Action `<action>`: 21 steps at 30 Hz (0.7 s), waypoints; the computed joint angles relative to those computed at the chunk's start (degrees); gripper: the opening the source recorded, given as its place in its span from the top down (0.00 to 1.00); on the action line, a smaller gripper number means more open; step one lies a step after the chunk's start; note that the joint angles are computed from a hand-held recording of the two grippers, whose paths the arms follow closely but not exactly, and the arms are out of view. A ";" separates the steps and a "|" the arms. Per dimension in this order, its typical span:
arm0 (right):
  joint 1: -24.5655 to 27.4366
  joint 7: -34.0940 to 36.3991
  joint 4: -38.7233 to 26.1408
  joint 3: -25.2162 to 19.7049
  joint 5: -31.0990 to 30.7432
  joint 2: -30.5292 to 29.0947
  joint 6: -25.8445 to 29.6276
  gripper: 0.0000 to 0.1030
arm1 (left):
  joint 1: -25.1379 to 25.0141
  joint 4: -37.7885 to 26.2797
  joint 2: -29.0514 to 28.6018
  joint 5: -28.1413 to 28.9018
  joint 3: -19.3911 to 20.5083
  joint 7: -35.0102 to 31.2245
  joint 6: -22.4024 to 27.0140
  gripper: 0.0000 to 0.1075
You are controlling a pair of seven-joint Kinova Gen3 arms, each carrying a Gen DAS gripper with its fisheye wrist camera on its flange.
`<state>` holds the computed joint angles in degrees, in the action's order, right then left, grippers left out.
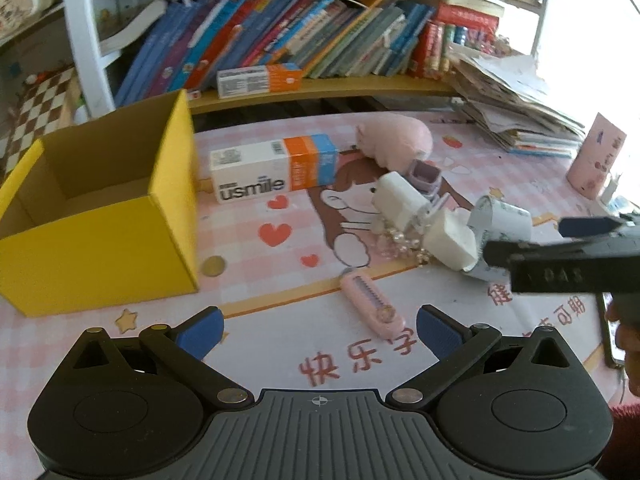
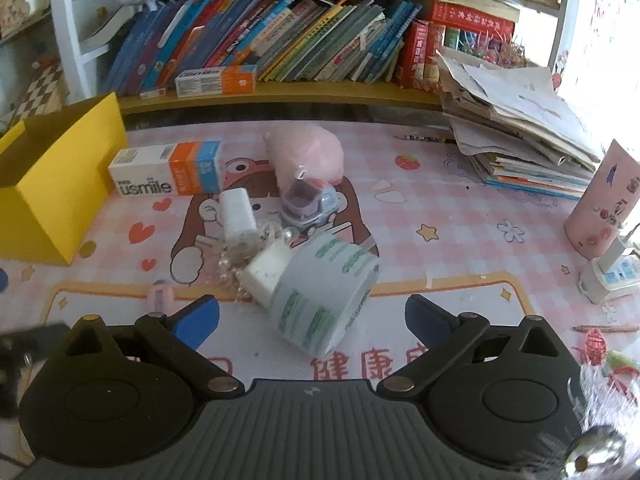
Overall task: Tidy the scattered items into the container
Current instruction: 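Grasp the clear tape roll with the right gripper while the left tool approaches the pink tube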
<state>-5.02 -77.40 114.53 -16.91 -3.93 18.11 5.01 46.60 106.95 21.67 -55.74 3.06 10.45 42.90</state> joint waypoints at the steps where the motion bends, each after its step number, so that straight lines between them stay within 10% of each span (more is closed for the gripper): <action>1: 0.96 0.26 -0.66 -0.85 -0.22 0.57 0.36 0.02 | -0.16 -0.51 0.43 0.06 0.12 -0.61 0.07 0.04; 21: 9.84 10.69 -7.60 -8.19 -7.55 6.80 6.08 0.54 | -0.82 -7.08 7.19 6.95 -4.54 -11.13 -4.72 0.15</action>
<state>4.82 -66.71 106.93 -25.10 -11.48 24.91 11.09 45.78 99.86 28.86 -48.79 -1.48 -0.68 38.18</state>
